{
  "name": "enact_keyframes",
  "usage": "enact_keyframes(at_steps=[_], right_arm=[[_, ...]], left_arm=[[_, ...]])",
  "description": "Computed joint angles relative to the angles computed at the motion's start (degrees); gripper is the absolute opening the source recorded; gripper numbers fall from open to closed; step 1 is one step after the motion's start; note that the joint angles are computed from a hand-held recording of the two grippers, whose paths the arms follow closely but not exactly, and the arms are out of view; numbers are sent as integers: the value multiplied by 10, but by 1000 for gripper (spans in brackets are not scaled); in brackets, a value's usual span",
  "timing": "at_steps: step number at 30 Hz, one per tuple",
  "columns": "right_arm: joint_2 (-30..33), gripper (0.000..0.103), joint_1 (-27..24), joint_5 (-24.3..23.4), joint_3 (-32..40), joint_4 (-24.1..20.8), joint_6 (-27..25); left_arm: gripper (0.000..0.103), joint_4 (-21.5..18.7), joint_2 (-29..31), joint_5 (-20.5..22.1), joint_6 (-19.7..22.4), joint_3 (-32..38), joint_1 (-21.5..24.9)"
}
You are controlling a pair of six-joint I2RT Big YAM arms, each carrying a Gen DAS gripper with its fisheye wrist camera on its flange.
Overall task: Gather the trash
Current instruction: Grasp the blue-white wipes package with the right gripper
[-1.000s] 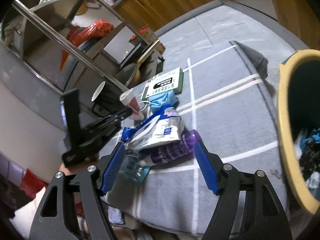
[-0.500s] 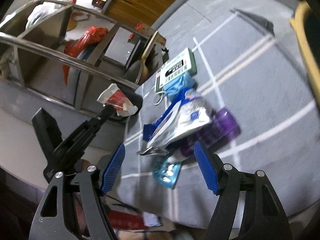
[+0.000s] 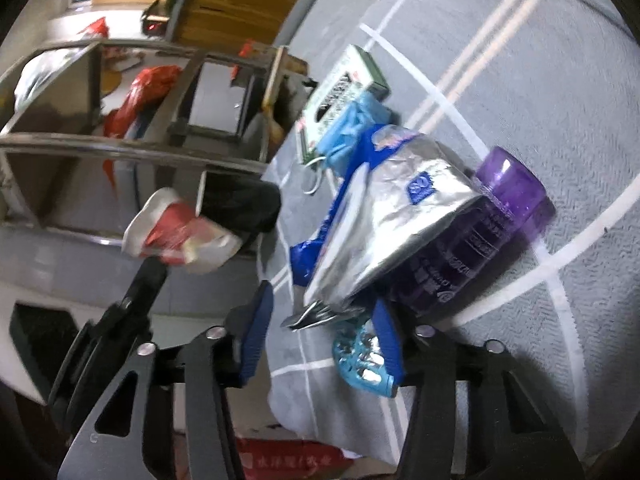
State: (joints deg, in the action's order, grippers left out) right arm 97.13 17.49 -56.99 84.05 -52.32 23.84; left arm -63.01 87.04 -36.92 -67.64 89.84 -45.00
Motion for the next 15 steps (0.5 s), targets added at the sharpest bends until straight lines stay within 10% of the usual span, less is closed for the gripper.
enact_keyframes(at_steps=[3, 15], right_arm=[[3, 20, -1, -4, -4, 16, 22], [-30, 13, -12, -10, 24, 4, -61]], left_arm=[[1, -1, -6, -1, -10, -6, -2], [1, 5, -15, -31, -33, -6, -19]])
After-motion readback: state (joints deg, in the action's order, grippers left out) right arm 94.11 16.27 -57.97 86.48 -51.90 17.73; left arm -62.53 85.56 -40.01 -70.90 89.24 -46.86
